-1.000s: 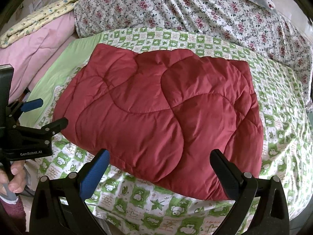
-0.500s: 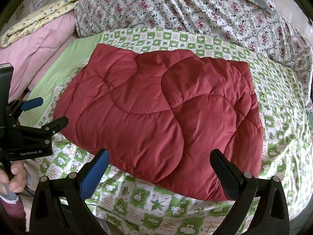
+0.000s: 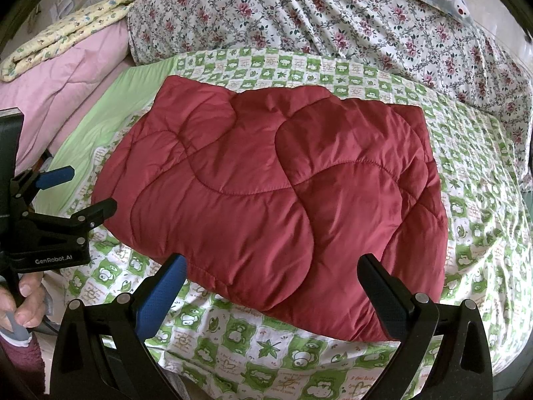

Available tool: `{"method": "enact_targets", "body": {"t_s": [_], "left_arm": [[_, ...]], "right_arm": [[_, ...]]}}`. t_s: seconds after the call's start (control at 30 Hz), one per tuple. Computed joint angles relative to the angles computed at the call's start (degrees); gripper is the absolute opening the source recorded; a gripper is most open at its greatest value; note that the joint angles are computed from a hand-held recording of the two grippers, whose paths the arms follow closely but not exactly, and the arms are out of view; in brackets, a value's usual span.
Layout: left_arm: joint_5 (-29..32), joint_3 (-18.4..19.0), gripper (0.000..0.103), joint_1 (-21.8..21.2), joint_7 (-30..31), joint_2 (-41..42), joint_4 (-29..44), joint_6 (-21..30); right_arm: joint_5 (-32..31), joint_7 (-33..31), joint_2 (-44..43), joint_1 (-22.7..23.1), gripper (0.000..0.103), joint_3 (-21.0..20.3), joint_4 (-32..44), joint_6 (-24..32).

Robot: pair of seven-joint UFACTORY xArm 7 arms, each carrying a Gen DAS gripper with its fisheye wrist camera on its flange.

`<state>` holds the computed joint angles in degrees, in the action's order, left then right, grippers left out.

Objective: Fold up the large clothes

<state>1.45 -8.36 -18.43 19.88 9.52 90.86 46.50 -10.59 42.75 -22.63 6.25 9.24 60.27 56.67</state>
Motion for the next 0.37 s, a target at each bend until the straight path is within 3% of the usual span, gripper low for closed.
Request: {"method": "enact_targets", "body": {"t_s": [0.37], "left_arm": [[-0.07,0.0,0.101,-0.02,-0.02,-0.04,0.0,0.27]], "right_arm": [[0.36,-0.46,0.05,0.0,0.103,-0.31,0.53,0.42]]}}
